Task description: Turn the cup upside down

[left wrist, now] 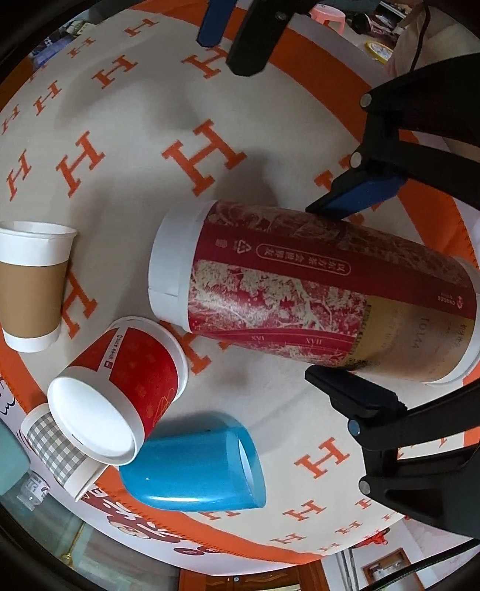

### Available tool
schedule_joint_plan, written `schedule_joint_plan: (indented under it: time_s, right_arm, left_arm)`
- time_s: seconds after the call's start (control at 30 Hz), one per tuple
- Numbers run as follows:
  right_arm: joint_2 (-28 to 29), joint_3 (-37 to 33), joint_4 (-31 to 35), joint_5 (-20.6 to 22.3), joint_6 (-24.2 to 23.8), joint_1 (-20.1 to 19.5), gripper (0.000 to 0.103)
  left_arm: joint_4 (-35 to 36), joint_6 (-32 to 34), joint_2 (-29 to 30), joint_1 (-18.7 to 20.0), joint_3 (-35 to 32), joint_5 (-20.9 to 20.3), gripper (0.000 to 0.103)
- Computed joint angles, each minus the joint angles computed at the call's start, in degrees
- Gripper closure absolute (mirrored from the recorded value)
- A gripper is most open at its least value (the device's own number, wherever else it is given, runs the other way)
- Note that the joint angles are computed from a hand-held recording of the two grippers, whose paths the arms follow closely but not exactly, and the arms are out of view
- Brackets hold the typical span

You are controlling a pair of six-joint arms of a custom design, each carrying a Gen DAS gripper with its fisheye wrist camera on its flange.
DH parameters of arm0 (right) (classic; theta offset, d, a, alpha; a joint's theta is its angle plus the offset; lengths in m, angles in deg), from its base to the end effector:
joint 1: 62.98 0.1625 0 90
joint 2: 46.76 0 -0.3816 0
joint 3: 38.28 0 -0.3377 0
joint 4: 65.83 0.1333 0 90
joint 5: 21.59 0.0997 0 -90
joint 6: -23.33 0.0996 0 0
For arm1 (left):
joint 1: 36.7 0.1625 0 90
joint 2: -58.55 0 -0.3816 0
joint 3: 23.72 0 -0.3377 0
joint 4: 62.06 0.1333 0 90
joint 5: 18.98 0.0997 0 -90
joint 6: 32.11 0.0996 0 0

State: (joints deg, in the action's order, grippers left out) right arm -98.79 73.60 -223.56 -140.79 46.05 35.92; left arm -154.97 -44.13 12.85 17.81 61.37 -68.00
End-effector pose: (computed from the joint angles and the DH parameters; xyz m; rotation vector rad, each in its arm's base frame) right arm 0.1634 -0.4958 0.0989 -0.3680 -2.6396 0.3657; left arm -0.1651 -0.5737 0.1016 0.7216 2.1251 0.3366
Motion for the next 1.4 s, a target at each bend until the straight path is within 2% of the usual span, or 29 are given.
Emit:
schedule_joint_plan:
  time_s: [0.33, 0.57, 0.67, 0.77, 0.93, 1.07, 1.3, 1.4]
  right_arm:
    - [-0.61, 0.43, -0.21, 0.15, -0.44, -0.35, 0.017]
    - [-1.23, 1.43, -0.99, 0.52, -0.40, 0.51, 0.018]
    - [-1.57, 1.87, -1.35, 0.71, -0.37, 1.09, 0.018]
    - [-1.94, 2.28, -1.52, 0.78, -0.29, 1.68, 0.018]
    - [-3.35, 3.48, -1.39, 0.30, 0.01, 2.20, 0.018]
    - [-3.99, 3.93, -0.86, -0.65, 0.22, 2.25, 0.018]
    - [-4.92, 4.60, 0.35, -1.79, 0.32, 2.39, 0.018]
    - [-5.11, 4.84, 0.94, -1.87, 0.41, 2.47, 0.018]
  left_arm:
    - [4.28, -5.57, -0.50, 1.26, -3.44, -3.11, 0.028]
    - [8.16, -13.42, -2.67, 3.17, -7.12, -10.32, 0.028]
    - [7.17, -16.96, -4.72, 3.71, -6.42, -13.62, 0.028]
    - [4.90, -21.46, -7.30, 4.41, -3.98, -16.75, 0.028]
    - [-3.17, -27.86, -12.64, 5.18, 5.14, -18.28, 0.028]
    - [-11.09, -34.99, -16.21, 5.19, 13.91, -21.16, 0.028]
    - [-18.34, -39.35, -19.12, 5.99, 20.32, -21.09, 0.027]
    - [-19.29, -40.20, -17.84, 5.44, 20.62, -20.53, 0.026]
